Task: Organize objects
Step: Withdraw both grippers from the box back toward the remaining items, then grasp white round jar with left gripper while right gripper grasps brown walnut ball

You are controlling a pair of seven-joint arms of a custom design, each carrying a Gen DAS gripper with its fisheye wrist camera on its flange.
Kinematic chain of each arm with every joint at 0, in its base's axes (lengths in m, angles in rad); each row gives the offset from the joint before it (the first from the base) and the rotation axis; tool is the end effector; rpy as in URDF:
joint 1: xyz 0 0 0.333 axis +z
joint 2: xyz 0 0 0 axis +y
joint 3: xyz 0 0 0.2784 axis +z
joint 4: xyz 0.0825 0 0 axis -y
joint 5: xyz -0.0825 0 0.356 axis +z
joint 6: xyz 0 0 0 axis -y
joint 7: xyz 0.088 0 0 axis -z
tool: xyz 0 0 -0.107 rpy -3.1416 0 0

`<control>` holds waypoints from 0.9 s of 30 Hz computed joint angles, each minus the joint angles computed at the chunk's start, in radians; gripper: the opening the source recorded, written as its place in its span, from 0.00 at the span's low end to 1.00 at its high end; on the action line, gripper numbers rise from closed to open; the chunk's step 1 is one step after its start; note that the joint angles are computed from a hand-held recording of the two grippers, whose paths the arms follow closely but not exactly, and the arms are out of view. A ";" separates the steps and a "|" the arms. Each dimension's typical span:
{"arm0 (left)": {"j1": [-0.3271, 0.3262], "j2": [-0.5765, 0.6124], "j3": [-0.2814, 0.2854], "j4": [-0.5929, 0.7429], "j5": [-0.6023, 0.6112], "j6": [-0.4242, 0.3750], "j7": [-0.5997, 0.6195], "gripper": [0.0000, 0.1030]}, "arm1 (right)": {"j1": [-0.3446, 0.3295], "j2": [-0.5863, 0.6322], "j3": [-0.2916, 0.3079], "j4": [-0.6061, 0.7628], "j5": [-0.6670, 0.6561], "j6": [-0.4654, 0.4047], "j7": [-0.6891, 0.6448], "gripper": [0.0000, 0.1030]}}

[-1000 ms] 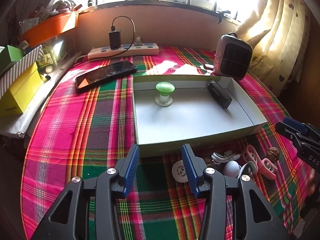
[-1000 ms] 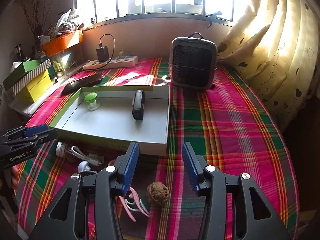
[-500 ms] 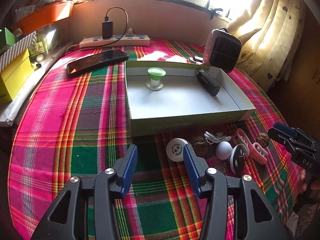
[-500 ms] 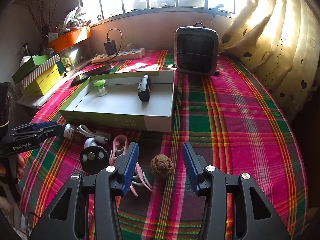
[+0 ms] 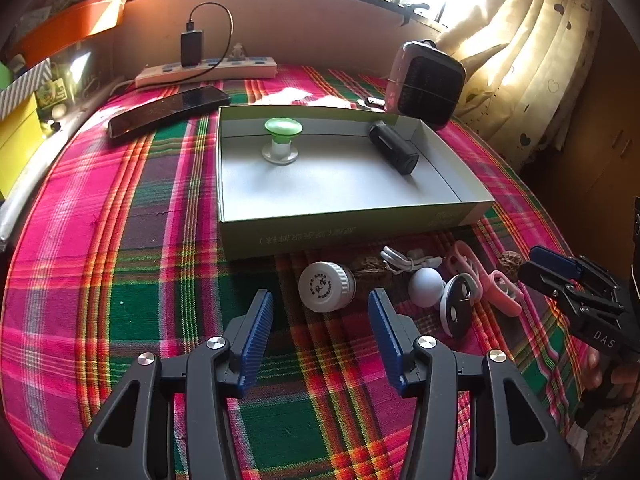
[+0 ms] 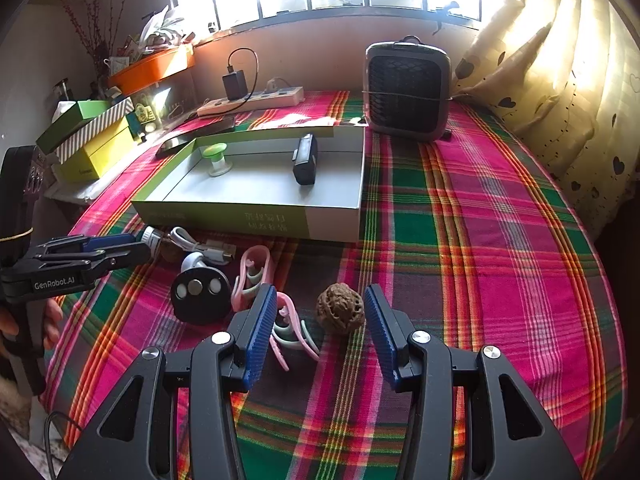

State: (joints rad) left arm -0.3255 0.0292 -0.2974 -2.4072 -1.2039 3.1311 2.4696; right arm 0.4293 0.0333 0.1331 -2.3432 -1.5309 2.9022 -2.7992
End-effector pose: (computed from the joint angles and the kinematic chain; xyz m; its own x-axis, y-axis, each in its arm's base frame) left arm 0.4354 -0.2129 0.3292 -0.3740 -0.9035 0.2094 -0.7710 0.1774 -0.6116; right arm 0.3791 0.3100 0.3209 0.1223 -0.9874 -0.1006 -0.7151 -0.0173 -0.6989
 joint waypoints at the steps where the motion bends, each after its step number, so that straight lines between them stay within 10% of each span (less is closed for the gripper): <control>1: 0.000 0.003 0.001 0.001 0.009 0.002 -0.010 0.47 | -0.002 -0.003 -0.002 -0.003 -0.003 -0.003 0.011 0.45; 27: 0.060 0.068 -0.034 0.020 0.359 0.025 -0.302 0.48 | -0.003 0.050 -0.029 0.016 0.118 0.023 -0.106 0.45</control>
State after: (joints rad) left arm -0.2656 0.0971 -0.3317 -2.3870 -0.8448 3.1565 2.1671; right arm 0.4259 0.0829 0.1040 -2.3276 -1.4132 2.9253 -2.9051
